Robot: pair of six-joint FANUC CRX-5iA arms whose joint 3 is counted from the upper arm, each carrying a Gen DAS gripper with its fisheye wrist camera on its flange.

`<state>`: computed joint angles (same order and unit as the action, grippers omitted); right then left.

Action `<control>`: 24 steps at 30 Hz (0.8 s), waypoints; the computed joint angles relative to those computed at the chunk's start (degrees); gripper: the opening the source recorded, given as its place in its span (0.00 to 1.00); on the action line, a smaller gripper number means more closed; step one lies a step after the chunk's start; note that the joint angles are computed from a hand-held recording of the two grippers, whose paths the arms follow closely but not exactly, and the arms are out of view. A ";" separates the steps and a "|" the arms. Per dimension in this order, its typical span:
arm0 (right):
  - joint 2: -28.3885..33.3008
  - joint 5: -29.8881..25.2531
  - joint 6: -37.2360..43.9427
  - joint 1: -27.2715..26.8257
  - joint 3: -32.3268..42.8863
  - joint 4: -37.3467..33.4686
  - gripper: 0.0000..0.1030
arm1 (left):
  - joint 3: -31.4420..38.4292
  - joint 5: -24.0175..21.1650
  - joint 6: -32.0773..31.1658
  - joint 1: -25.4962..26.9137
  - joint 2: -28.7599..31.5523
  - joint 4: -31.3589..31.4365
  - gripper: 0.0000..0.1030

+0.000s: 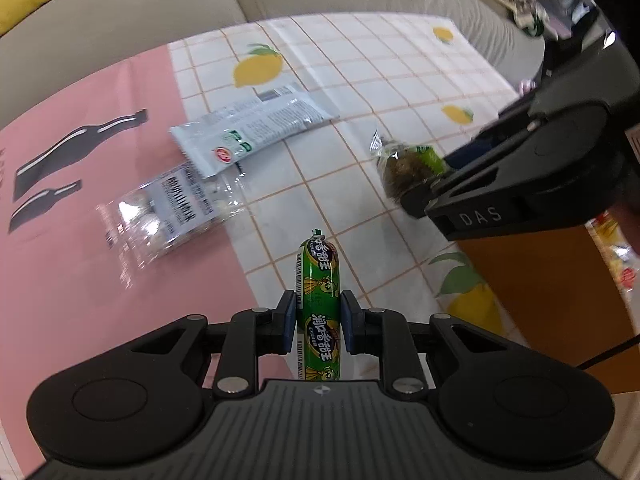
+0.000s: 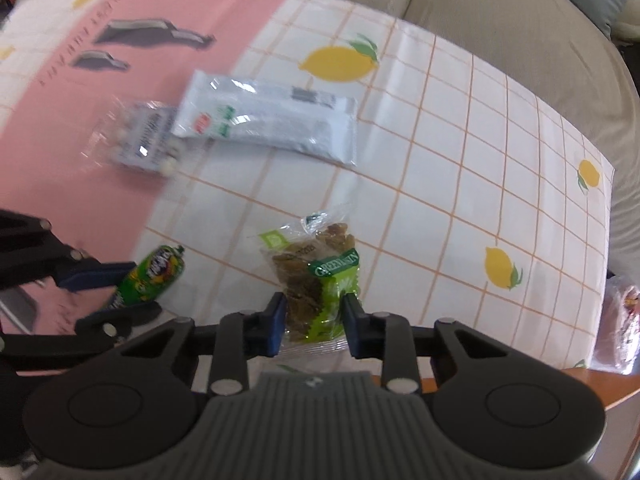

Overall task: Organize snacks
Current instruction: 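Grasp the green sausage stick with the left tool while the right tool grasps the green-labelled nut bag, then carry both held snacks over the orange box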

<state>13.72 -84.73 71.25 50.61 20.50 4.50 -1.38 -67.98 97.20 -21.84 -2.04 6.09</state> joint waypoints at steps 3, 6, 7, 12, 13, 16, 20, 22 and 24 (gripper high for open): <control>-1.71 0.06 0.44 -0.85 0.87 -2.48 0.27 | -0.87 0.07 1.42 0.09 -2.56 0.18 0.24; -4.73 0.80 -0.15 -0.11 -0.29 -3.52 0.27 | -1.30 -0.19 2.64 0.09 -4.85 0.37 0.24; -6.09 1.18 -0.52 0.33 -0.94 -3.70 0.26 | -1.25 -0.41 3.07 -0.10 -5.52 0.26 0.24; -12.62 3.32 -2.20 1.59 -4.48 -4.75 0.26 | 0.45 -2.08 4.65 -2.27 -8.04 -1.51 0.24; -14.04 3.63 -2.70 1.70 -5.14 -5.08 0.26 | 1.03 -2.39 4.99 -2.88 -8.37 -1.94 0.24; -17.84 3.85 -4.21 1.87 -6.70 -5.56 0.26 | 2.85 -2.99 6.15 -4.71 -9.08 -2.92 0.24; -22.78 3.30 -6.01 2.46 -8.81 -4.19 0.26 | 6.32 -3.77 7.20 -7.55 -8.80 -3.74 0.24; -25.21 2.84 -6.76 2.79 -9.84 -2.78 0.26 | 8.42 -4.17 7.87 -9.34 -8.16 -4.59 0.24; -27.64 2.44 -7.51 2.85 -10.98 -1.41 0.26 | 10.64 -4.46 8.51 -11.34 -7.32 -5.65 0.24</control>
